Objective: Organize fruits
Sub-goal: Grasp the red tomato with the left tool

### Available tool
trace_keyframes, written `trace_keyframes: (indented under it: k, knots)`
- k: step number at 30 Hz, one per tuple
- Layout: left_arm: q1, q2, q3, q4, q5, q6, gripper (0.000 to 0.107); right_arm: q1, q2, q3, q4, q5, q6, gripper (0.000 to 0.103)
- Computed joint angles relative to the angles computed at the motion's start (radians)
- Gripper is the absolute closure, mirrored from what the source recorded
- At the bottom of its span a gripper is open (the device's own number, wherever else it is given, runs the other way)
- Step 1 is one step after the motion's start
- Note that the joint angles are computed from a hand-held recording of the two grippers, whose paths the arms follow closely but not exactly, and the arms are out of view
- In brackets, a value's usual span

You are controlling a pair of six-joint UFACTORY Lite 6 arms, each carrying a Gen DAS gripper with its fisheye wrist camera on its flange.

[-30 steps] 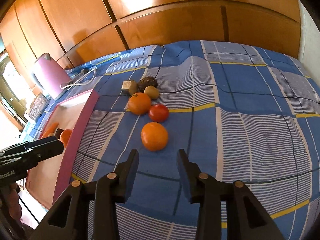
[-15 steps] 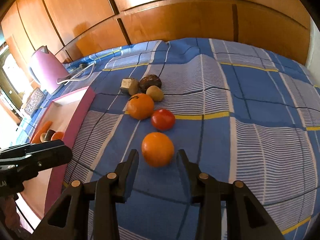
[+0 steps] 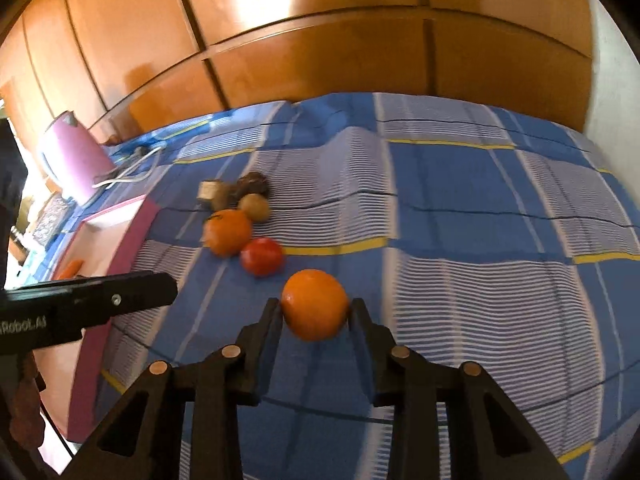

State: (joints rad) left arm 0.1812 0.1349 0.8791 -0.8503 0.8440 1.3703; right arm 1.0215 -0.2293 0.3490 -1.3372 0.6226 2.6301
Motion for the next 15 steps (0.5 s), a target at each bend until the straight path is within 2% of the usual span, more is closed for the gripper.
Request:
trace_keyframes:
  k: [3,10,12,14,15]
  knots:
    - [-0.068,0.033,0.009,-0.018,-0.042,-0.052,0.077,0.021,-0.019,-0.026,0.019,0.029,-0.003,0.069]
    - [-0.189,0.090,0.019,-0.059,-0.167,-0.143,0.076,0.019,-0.033,-0.089,-0.073,0.006,0.119,0.069]
    - [-0.212,0.102,0.021,-0.073,-0.202,-0.159,0.070,0.025,-0.051,-0.112,-0.094,0.007,0.153,0.069]
    - [-0.225,0.110,0.021,-0.088,-0.225,-0.161,0.059,0.027,-0.061,-0.125,-0.109,0.007,0.177,0.069]
    - [-0.238,0.113,0.020,-0.095,-0.243,-0.169,0.058,0.026,-0.063,-0.129,-0.119,0.006,0.188,0.069]
